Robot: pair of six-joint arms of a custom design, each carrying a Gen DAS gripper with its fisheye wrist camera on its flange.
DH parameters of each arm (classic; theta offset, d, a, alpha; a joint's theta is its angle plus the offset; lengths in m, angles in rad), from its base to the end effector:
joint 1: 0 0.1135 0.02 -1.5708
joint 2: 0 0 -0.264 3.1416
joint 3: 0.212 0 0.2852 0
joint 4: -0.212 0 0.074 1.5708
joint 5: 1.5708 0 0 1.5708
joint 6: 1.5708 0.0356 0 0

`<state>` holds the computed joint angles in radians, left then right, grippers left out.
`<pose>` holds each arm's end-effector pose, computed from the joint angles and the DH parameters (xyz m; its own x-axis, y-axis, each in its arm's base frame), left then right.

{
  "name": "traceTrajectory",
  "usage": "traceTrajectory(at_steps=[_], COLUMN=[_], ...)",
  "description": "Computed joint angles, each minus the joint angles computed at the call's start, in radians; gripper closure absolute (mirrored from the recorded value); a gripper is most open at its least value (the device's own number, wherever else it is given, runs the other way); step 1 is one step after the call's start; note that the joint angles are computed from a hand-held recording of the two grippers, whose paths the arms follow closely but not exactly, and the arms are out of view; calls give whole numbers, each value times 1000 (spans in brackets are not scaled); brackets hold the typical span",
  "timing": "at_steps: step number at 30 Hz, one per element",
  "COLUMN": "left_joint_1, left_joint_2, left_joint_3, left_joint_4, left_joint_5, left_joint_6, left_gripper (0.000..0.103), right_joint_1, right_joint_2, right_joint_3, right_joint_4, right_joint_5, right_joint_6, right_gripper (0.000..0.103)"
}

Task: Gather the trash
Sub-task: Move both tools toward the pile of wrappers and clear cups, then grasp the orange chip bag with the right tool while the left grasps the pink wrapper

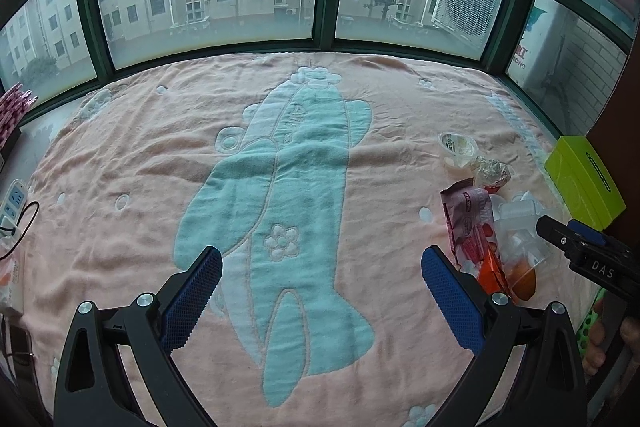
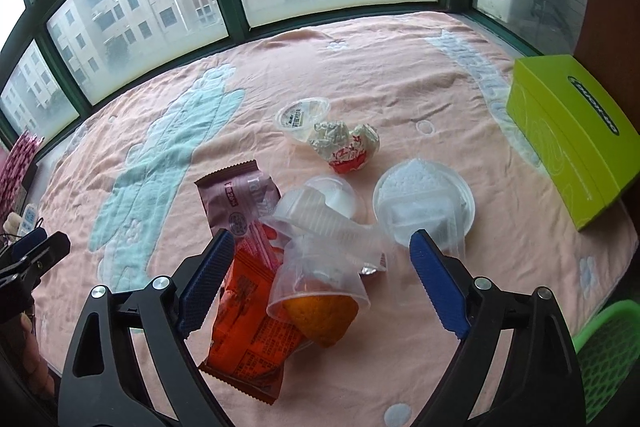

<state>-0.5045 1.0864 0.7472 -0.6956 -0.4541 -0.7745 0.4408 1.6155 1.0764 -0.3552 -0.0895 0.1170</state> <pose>0.2125 -0.0995 0.2198 -0.7046 -0.3289 -0.6288 -0.3560 0.9304 -0.0876 0.3336 0.1609 0.2003 -0.7559 -0.2280 -0.6137 -0.3900 0.9098 0.1423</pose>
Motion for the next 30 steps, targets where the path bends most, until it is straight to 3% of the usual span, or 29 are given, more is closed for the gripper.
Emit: traceTrajectory(at_steps=[7, 17, 25, 30], left_joint_1=[27, 23, 39, 99], left_joint_2=[-15, 1, 58, 150], left_joint_3=[-11, -5, 10, 28], left_joint_4=[-5, 11, 98, 215], left_joint_5=[14, 22, 77, 222], left_joint_6=[12, 18, 107, 207], left_gripper=[6, 6, 6, 7], right_joint_1=[18, 83, 120, 101], right_joint_2=[-10, -224, -161, -129], right_joint_3=[10, -246, -298, -306], right_joint_4=[-38, 5, 88, 122], right_joint_5=[4, -30, -53, -92], right_joint_6=[5, 107, 239, 277], right_gripper=[15, 19, 37, 52])
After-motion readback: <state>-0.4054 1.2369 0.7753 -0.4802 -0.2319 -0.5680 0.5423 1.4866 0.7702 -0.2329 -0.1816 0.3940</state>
